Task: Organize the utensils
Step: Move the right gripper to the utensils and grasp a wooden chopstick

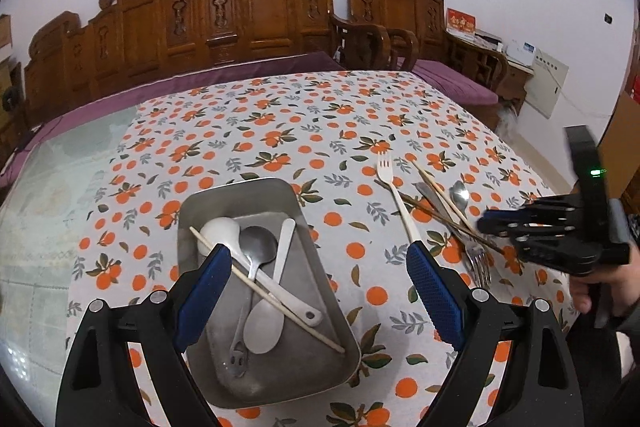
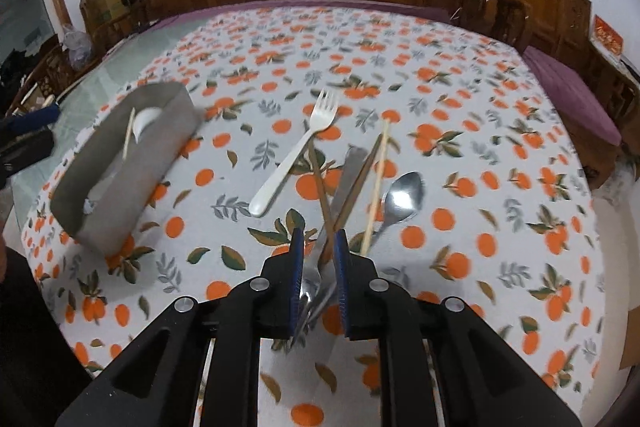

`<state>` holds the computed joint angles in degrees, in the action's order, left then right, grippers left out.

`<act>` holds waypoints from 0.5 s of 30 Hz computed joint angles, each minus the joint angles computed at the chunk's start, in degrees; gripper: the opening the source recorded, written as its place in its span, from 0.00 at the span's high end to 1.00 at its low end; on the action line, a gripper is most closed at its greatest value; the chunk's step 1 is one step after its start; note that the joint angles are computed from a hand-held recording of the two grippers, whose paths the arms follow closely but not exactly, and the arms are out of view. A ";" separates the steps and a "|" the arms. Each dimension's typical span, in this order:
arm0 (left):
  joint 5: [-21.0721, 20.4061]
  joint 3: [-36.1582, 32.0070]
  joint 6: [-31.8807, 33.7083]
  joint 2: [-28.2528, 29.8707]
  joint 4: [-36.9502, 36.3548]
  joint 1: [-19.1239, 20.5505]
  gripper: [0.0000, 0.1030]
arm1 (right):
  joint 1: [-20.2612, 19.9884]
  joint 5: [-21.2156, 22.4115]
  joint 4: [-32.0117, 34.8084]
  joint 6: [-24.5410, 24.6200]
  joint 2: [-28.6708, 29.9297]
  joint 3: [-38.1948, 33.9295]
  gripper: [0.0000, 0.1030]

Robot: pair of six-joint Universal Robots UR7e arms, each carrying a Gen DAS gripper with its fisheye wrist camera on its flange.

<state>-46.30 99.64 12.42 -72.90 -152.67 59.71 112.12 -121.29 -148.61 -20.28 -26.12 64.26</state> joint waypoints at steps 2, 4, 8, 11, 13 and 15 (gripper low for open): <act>-0.19 0.19 -0.12 0.08 0.25 -0.08 0.17 | -0.36 -0.37 0.67 0.21 1.51 -1.70 0.83; -0.08 0.30 -0.05 0.29 0.25 -0.19 0.17 | -0.65 -0.65 1.10 0.22 2.61 -2.96 0.83; -0.65 -0.02 -0.30 0.58 1.38 -0.24 0.17 | -1.01 -0.58 3.03 -0.27 3.70 -4.79 0.83; -0.49 0.12 0.06 0.79 1.04 -0.42 0.17 | -0.94 -1.12 2.29 -1.89 4.17 -5.21 0.90; -0.35 0.18 -0.01 0.86 1.00 -0.50 0.17 | -1.10 0.18 1.29 -2.23 3.76 -4.70 0.94; -0.38 0.23 0.02 0.90 0.97 -0.59 0.17 | -1.17 1.00 0.71 -2.99 3.31 -4.02 0.94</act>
